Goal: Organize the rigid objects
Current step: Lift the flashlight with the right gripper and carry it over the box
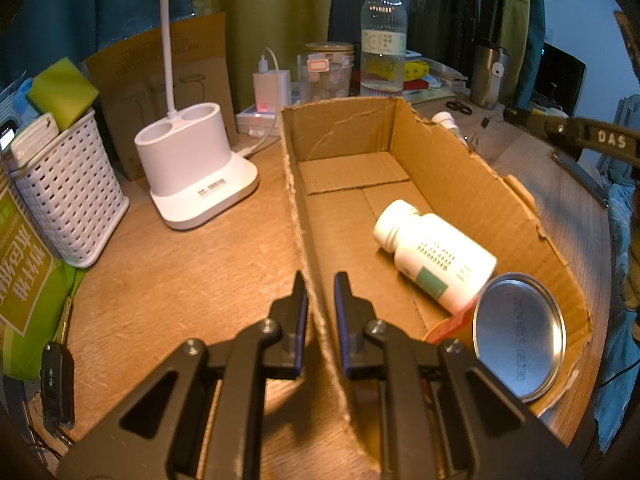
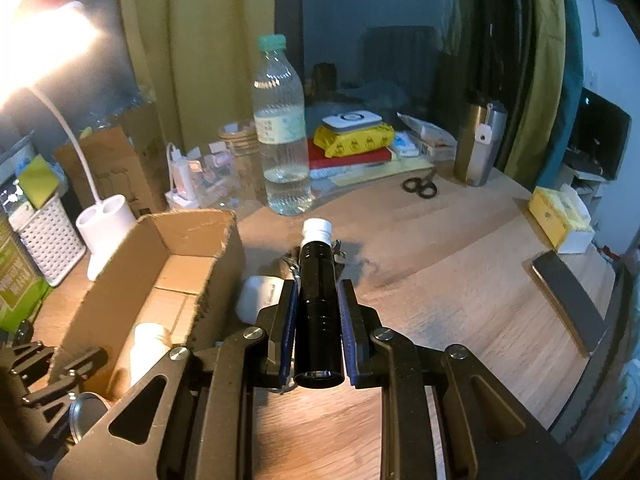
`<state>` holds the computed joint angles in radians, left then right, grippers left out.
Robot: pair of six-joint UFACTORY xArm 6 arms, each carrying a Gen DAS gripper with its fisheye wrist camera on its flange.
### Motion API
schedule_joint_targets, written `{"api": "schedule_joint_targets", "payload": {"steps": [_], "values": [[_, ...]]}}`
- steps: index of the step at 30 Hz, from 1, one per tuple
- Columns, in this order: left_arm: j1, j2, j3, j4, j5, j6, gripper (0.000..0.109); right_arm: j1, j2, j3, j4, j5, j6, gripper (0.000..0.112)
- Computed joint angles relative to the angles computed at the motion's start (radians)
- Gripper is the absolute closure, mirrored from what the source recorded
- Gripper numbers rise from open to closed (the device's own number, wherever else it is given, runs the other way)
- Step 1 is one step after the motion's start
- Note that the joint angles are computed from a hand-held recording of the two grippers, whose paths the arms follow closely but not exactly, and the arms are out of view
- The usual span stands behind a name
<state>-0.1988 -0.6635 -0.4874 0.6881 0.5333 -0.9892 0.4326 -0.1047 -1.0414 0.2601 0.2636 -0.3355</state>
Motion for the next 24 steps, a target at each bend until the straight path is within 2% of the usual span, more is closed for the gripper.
{"api": "schedule_joint_targets", "payload": {"steps": [24], "values": [[-0.001,0.000,0.000,0.000,0.001,-0.001,0.095,0.120,-0.137,0.070,0.064,-0.026,-0.103,0.091]]}}
